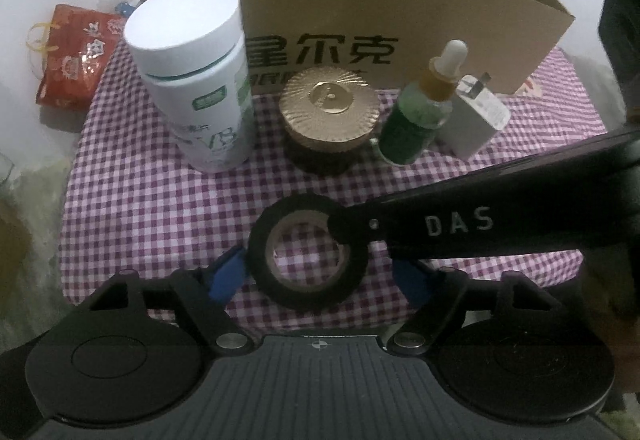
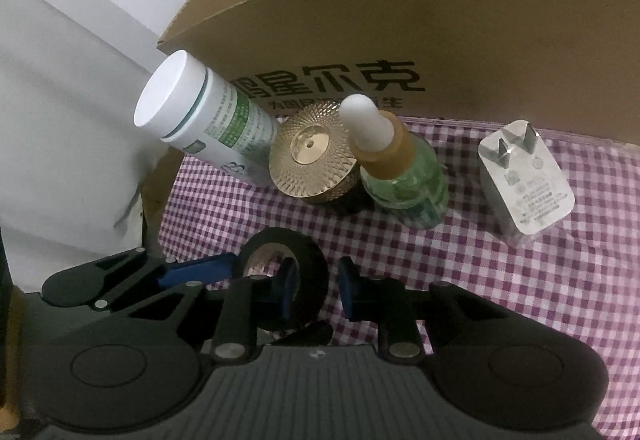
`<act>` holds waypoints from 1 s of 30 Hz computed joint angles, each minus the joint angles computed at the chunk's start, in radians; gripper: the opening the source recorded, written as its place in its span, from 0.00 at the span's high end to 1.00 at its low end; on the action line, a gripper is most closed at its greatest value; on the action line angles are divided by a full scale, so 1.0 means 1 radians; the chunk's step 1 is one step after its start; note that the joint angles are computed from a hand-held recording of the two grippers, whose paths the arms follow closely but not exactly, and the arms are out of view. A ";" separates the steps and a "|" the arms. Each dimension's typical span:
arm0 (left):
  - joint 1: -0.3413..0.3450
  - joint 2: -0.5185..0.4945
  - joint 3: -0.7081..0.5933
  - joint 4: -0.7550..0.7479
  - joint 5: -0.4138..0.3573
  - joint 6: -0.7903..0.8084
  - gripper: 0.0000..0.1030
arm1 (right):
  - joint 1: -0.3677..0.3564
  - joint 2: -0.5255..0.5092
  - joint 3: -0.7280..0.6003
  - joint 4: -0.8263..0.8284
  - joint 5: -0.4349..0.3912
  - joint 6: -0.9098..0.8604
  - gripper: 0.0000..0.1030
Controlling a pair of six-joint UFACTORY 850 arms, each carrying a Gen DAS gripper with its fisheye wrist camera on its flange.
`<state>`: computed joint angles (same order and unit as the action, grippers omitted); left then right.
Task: Organize rigid objects
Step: 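Return the right gripper to the black tape roll and grasp it, then lift the black tape roll and carry it over the box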
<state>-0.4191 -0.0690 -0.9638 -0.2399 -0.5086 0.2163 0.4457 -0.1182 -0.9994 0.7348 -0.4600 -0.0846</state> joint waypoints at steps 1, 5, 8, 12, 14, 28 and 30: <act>0.003 -0.002 -0.001 -0.024 -0.001 0.022 0.26 | 0.000 0.001 0.000 -0.003 -0.001 0.002 0.78; -0.014 -0.002 -0.001 -0.023 0.005 0.028 0.26 | -0.002 0.010 0.008 -0.031 0.000 0.028 0.79; -0.020 -0.004 -0.001 -0.079 0.008 0.083 0.26 | -0.011 0.031 0.027 -0.050 0.002 0.053 0.79; -0.022 -0.004 0.010 -0.208 0.011 0.209 0.27 | -0.028 0.072 0.062 -0.098 0.007 0.107 0.79; -0.029 -0.002 0.014 -0.232 0.016 0.242 0.26 | -0.040 0.090 0.080 -0.103 0.009 0.117 0.79; -0.112 -0.054 -0.002 -0.056 0.073 0.094 0.27 | -0.033 0.111 0.101 -0.154 0.033 0.119 0.78; -0.116 -0.078 -0.012 -0.037 0.095 0.080 0.30 | -0.029 0.101 0.093 -0.155 0.025 0.113 0.79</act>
